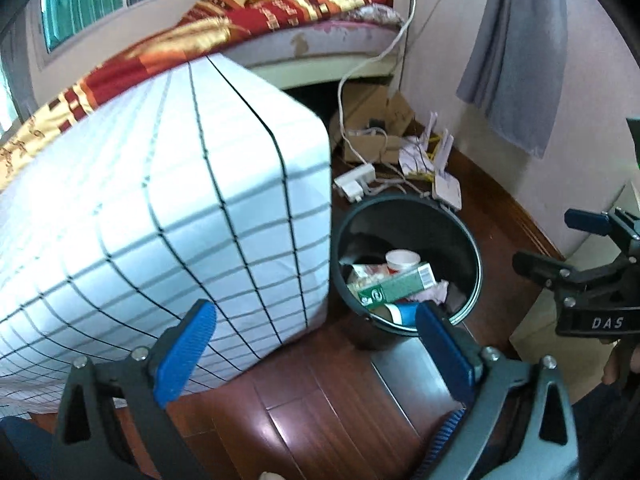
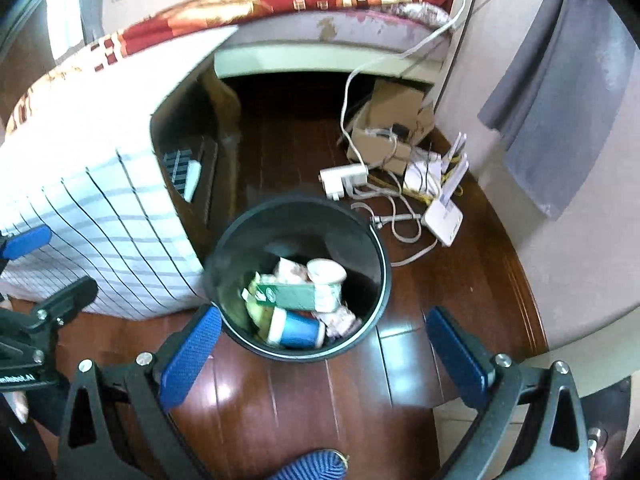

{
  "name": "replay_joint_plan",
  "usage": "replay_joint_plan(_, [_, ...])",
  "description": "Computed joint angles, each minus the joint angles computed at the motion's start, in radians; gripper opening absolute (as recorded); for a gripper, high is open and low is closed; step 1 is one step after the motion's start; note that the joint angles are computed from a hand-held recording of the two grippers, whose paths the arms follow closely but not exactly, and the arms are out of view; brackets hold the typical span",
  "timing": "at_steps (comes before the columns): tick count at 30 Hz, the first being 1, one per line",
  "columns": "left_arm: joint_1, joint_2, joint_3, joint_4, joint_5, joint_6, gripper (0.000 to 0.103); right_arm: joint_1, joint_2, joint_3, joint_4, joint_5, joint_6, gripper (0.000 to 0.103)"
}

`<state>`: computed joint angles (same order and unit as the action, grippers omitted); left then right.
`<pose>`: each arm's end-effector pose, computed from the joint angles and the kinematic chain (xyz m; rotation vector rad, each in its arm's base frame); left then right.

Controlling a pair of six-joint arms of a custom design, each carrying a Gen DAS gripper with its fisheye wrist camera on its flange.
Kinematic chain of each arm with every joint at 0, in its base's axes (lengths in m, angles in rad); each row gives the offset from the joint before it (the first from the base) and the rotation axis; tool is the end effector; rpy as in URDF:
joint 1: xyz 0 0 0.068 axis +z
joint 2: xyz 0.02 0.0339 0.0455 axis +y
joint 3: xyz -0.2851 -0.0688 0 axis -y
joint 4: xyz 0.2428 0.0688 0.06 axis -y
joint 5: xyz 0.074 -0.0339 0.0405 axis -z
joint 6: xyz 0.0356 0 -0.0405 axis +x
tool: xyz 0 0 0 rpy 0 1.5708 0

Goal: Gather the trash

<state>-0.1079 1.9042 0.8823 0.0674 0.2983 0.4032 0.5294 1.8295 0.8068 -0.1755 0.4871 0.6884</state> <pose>0.3504 -0.0485 0.1189 0.7416 2.3693 -0.2525 0.2752 0.1417 0.1149 0.3220 2.5357 -0.2452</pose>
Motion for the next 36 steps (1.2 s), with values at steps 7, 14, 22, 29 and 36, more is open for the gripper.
replay_joint_plan(7, [0.060, -0.143, -0.031, -0.044, 0.029, 0.018, 0.101, 0.097, -0.095, 0.096, -0.188, 0.083, 0.090, 0.103])
replay_joint_plan(14, [0.156, -0.314, -0.080, -0.086, 0.084, 0.080, 0.101, 0.255, -0.148, 0.227, -0.432, 0.205, 0.255, 0.103])
replay_joint_plan(22, [0.263, -0.449, -0.111, -0.148, 0.165, 0.104, 0.101, 0.412, -0.129, 0.368, -0.659, 0.302, 0.441, 0.103])
replay_joint_plan(29, [0.305, -0.519, -0.154, -0.147, 0.229, 0.091, 0.101, 0.465, -0.131, 0.450, -0.799, 0.371, 0.503, 0.103])
replay_joint_plan(36, [0.314, -0.526, -0.148, -0.149, 0.257, 0.085, 0.101, 0.470, -0.127, 0.479, -0.823, 0.382, 0.496, 0.103])
